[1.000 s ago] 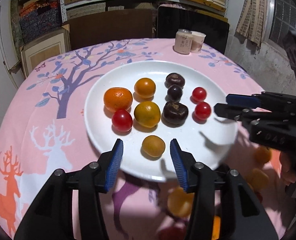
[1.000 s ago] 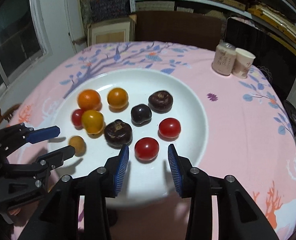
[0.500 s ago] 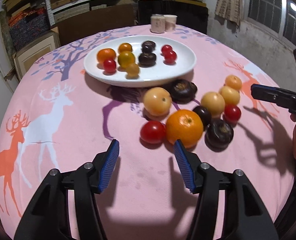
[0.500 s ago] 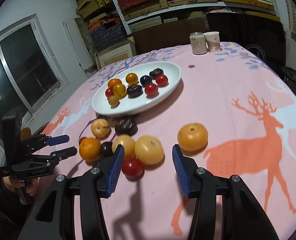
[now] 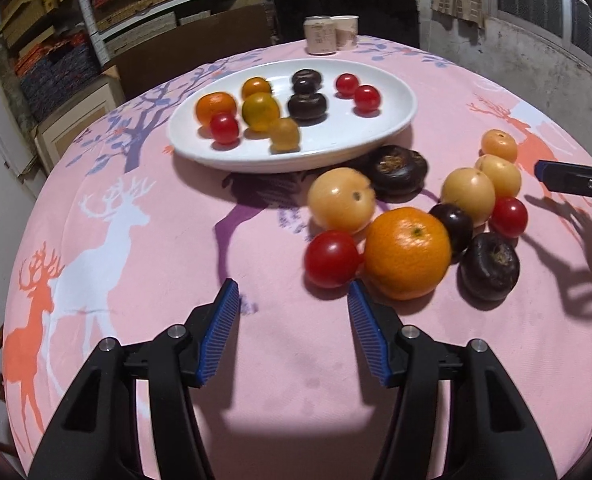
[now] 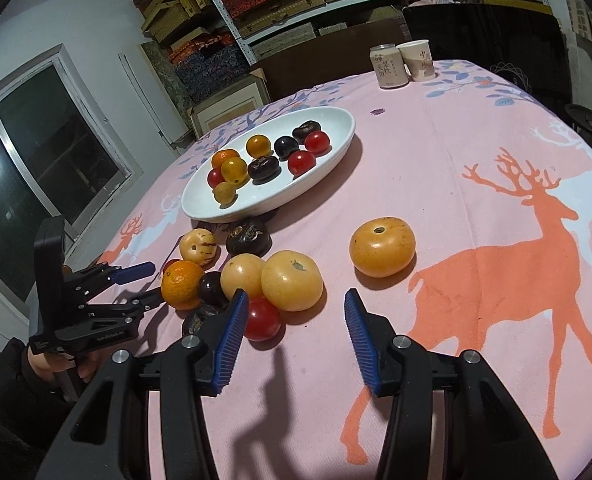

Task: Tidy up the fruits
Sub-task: 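Grasp a red cherry tomato with the left tool while the right tool grasps a large orange fruit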

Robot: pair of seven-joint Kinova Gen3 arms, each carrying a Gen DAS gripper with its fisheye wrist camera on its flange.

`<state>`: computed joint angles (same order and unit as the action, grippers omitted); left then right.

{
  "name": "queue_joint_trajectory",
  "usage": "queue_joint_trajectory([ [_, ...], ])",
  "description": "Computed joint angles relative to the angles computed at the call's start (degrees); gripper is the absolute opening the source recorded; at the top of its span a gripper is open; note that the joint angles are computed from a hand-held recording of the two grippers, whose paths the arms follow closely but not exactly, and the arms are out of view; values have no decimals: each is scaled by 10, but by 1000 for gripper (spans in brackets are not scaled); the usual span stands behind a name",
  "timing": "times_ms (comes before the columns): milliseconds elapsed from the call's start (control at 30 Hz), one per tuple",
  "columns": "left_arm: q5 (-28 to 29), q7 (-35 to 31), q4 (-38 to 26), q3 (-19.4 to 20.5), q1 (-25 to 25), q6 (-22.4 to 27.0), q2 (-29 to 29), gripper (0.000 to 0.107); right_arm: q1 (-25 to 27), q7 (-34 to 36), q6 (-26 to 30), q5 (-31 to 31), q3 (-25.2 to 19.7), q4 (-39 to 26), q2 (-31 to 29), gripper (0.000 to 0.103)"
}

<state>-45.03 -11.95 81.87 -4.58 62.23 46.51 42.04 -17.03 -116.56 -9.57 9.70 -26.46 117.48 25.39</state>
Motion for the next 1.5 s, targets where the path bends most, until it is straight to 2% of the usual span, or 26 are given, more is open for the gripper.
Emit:
queue_joint_trajectory([
  [100, -1, -16, -27, 0, -3, 21, 15, 55, 5, -36, -8, 37, 0, 3, 1, 50],
  [200, 7, -8, -20, -2, -17, -3, 10, 54, 25, -102, 4, 107, -16, -2, 3, 50],
  [233, 11, -6, -12, -1, -23, -18, 6, 51, 20, -125, 4, 130, -9, -4, 3, 50],
  [300, 10, -2, 4, -5, -24, -45, -1, 35, -14, -172, -4, 168, 32, -2, -2, 50],
  [367, 9, -6, 5, -7, -20, -51, -1, 29, -35, -218, -16, 211, 61, 0, -4, 50],
  [467, 10, 0, 14, -14, -18, -66, -5, 28, -72, -288, -33, 274, 111, 3, -8, 50],
  [567, 12, 18, 26, -23, -13, -80, -10, 27, -130, -358, -55, 336, 184, 7, -13, 50],
  [667, -6, 63, 48, -47, 11, -92, -22, 27, -197, -398, -76, 355, 264, 12, -15, 50],
  [733, -30, 110, 70, -60, 27, -102, -33, 27, -250, -396, -67, 325, 315, 14, -18, 50],
  [800, -54, 156, 91, -75, 48, -110, -43, 27, -303, -376, -30, 279, 359, 8, -24, 50],
  [900, -81, 195, 108, -66, 48, -112, -52, 27, -383, -310, 40, 209, 438, -20, -20, 50],
  [1000, -96, 209, 112, -49, 37, -108, -55, 27, -446, -240, 110, 154, 507, -68, 12, 50],
  [1033, -99, 212, 113, -44, 34, -108, -55, 27, -454, -217, 133, 133, 512, -86, 24, 50],
  [1100, -108, 218, 116, -37, 29, -108, -56, 27, -440, -170, 172, 99, 491, -118, 40, 51],
  [1167, -116, 224, 118, -33, 26, -108, -57, 27, -428, -123, 185, 74, 476, -136, 49, 52],
  [1233, -118, 226, 117, -27, 22, -106, -57, 27, -440, -78, 199, 31, 490, -154, 61, 52],
  [1267, -118, 226, 117, -23, 19, -106, -57, 27, -434, -57, 199, 7, 484, -157, 61, 45],
  [1433, -118, 227, 118, -15, 11, -109, -58, 27, -400, 51, 179, -108, 456, -143, 52, 45],
  [1500, -116, 224, 116, -13, 9, -108, -57, 27, -386, 75, 171, -132, 443, -137, 48, 45],
])
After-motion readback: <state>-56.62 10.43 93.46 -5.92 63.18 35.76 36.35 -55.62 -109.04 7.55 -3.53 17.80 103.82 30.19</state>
